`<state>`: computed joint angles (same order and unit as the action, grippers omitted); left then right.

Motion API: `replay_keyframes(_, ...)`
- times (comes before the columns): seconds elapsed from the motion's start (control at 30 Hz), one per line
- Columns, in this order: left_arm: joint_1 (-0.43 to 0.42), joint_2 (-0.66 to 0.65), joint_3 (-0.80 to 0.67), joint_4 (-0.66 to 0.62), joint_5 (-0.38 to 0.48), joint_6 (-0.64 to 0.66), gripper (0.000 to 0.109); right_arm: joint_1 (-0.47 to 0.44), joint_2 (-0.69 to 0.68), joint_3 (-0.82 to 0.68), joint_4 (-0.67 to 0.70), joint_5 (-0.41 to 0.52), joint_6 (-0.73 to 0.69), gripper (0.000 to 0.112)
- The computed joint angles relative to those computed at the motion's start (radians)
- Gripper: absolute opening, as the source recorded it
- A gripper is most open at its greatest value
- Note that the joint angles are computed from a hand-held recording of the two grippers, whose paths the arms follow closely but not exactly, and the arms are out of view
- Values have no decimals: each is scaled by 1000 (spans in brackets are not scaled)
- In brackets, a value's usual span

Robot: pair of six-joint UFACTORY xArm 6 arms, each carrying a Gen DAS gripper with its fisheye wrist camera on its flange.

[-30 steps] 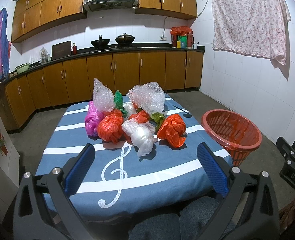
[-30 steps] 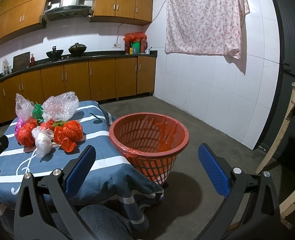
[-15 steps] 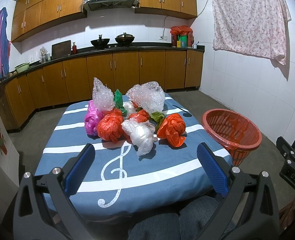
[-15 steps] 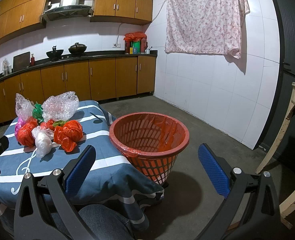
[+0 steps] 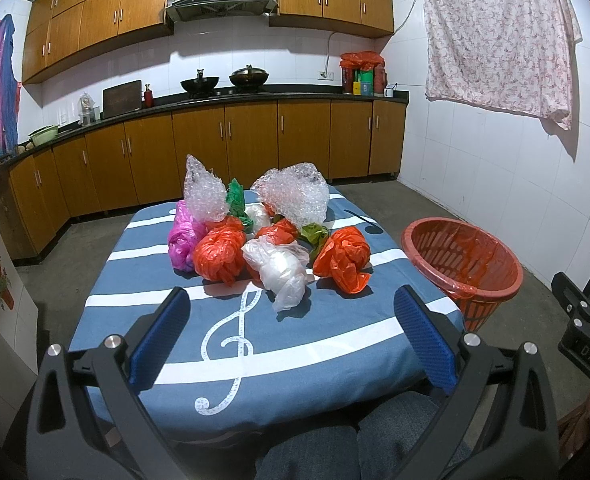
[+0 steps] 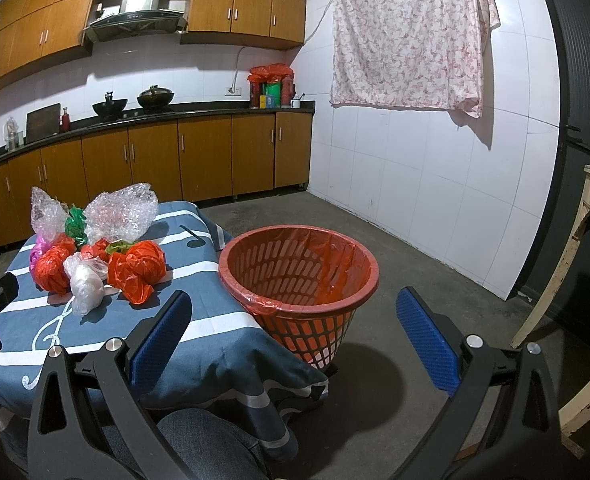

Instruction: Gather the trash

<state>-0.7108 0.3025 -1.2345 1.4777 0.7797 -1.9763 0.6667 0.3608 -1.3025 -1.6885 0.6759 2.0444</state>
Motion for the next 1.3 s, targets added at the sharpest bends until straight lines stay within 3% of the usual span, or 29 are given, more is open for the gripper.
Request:
replay_keyframes(0.73,1,0,0,-4,-1,2,99,-1,5,-7,4,-4,-6,101)
replay_keyframes(1.03,21,-9,27,-29,-5,-23,99,-25,38,-38,-98,-93,74,101)
replay_keyframes(1.3,121,-35,105,-35,-31,-97,99,-82,221,-297,4,-294,-40,101)
